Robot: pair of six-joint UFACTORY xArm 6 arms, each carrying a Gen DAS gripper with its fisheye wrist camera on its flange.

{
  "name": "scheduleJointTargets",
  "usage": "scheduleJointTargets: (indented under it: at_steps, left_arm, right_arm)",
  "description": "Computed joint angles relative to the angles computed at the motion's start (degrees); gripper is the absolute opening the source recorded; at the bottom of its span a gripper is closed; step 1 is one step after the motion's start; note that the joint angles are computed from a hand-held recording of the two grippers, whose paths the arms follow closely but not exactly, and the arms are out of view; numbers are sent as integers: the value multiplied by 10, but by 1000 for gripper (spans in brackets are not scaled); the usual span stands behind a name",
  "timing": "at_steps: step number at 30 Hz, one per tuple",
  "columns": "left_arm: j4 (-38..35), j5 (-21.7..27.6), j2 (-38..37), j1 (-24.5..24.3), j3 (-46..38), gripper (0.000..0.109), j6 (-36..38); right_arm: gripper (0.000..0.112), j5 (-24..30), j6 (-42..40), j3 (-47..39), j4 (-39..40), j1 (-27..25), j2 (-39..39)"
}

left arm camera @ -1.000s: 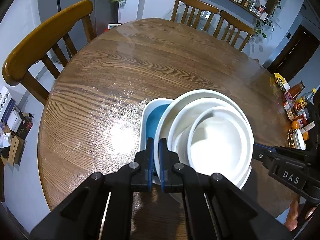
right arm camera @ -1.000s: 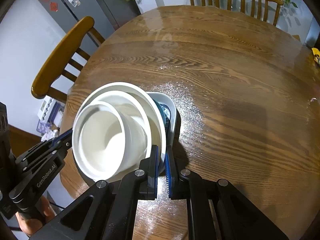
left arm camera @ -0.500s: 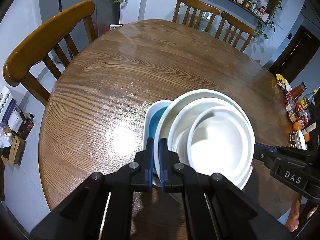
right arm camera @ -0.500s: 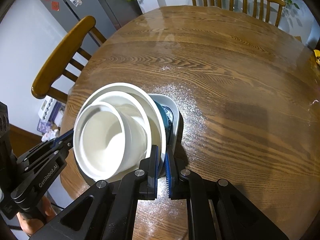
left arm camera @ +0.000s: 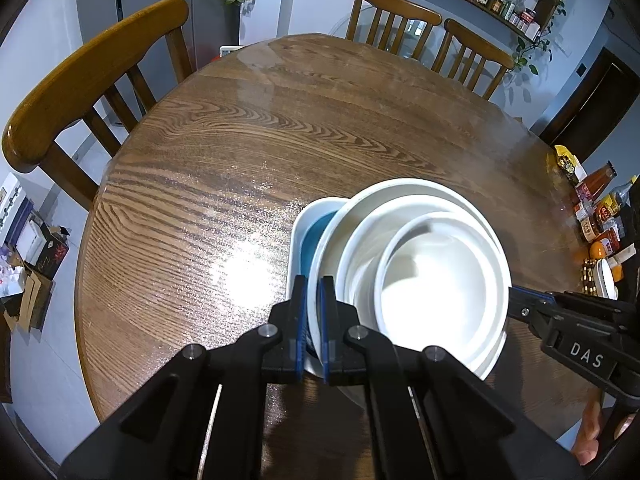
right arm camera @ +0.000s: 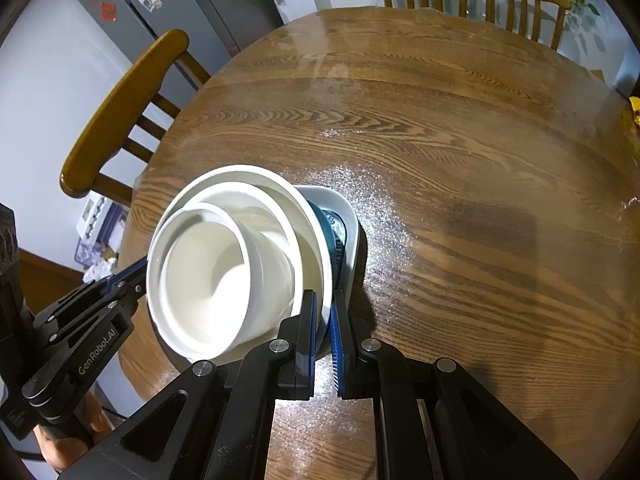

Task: Organize plates and bowls
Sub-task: 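Lift the nested white bowls with the left gripper over the blue dish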

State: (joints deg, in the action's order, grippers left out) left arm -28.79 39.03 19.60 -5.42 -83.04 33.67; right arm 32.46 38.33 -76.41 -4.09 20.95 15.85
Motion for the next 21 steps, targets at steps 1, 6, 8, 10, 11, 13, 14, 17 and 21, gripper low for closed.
scheduleJointTargets:
  at_steps: [1,6,8,10,11,13,14,17,21]
  left_arm:
    - [1,0,1,0,0,0,-2]
    - [8,1,6,-1,-3,0,-8]
    - [11,3,9,-1,-7,0,-10]
    - [16,5,14,-2,-11,0,-13]
    - [18,5,16,-2,-12,0,-14]
    - [22,8,22,-3,-18,0,-18]
    - [24,9,24,-3,-20,0,-19]
    - [27,13,32,-3,-28,1,-22]
    - [32,14,39,-3,-38,1,-25]
  right_arm:
    - [11,0,-2,-1,3,0,1]
    - [11,4,-8,-9,10,-1,10]
    - [11,6,-11,-14,13,-2,14]
    - [11,9,-14,-17,19,-3,18]
    - [11,10,-15,-19,20,-4,21]
    - [11,13,-17,-23,24,-5,25]
    - [11,15,-18,-25,25,-6,27]
    - [11,19,-21,-32,30,-8,33]
    - [11,23,-25,-41,34,-11,40]
